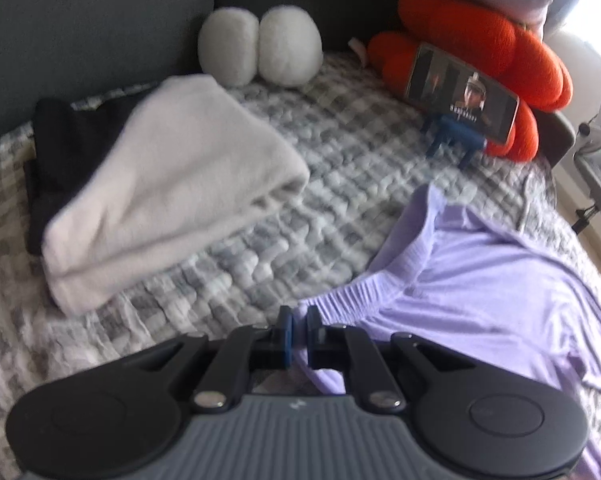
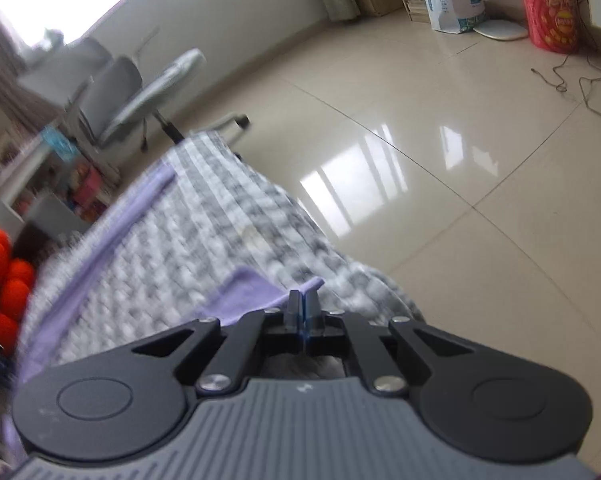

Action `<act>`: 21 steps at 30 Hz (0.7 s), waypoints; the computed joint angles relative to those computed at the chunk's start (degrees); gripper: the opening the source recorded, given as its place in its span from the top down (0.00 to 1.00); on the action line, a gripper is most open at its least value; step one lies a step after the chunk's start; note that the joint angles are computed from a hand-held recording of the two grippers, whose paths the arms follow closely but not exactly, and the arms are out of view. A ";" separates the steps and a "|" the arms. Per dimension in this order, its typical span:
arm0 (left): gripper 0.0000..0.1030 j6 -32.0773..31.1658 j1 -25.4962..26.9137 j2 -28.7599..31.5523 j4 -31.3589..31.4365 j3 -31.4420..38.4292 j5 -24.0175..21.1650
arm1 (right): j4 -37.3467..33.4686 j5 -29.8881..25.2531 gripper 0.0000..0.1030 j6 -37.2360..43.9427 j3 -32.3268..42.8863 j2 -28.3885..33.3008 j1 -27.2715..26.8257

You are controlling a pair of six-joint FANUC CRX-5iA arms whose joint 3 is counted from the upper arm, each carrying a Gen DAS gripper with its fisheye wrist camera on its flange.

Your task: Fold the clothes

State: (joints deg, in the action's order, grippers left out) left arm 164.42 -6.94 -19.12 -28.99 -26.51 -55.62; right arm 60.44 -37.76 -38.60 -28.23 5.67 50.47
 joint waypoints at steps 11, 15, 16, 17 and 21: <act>0.60 -0.50 -3.89 0.64 -5.41 3.19 -6.83 | -4.84 -4.56 0.90 8.89 4.30 2.38 0.51; 0.55 -1.88 -5.05 1.32 -8.62 5.61 -7.53 | -4.65 -8.36 0.87 11.41 8.24 5.22 0.64; 0.51 -3.50 -4.50 2.15 -8.52 6.29 -6.13 | -4.17 -7.30 0.87 12.05 9.03 5.90 0.36; 0.48 -5.15 -3.94 2.98 -8.37 6.98 -4.72 | -3.74 -6.13 0.87 12.95 9.91 6.65 0.09; 0.43 -11.85 -1.54 8.36 -7.03 10.33 1.21 | -3.62 0.12 0.87 21.28 15.32 10.89 -0.89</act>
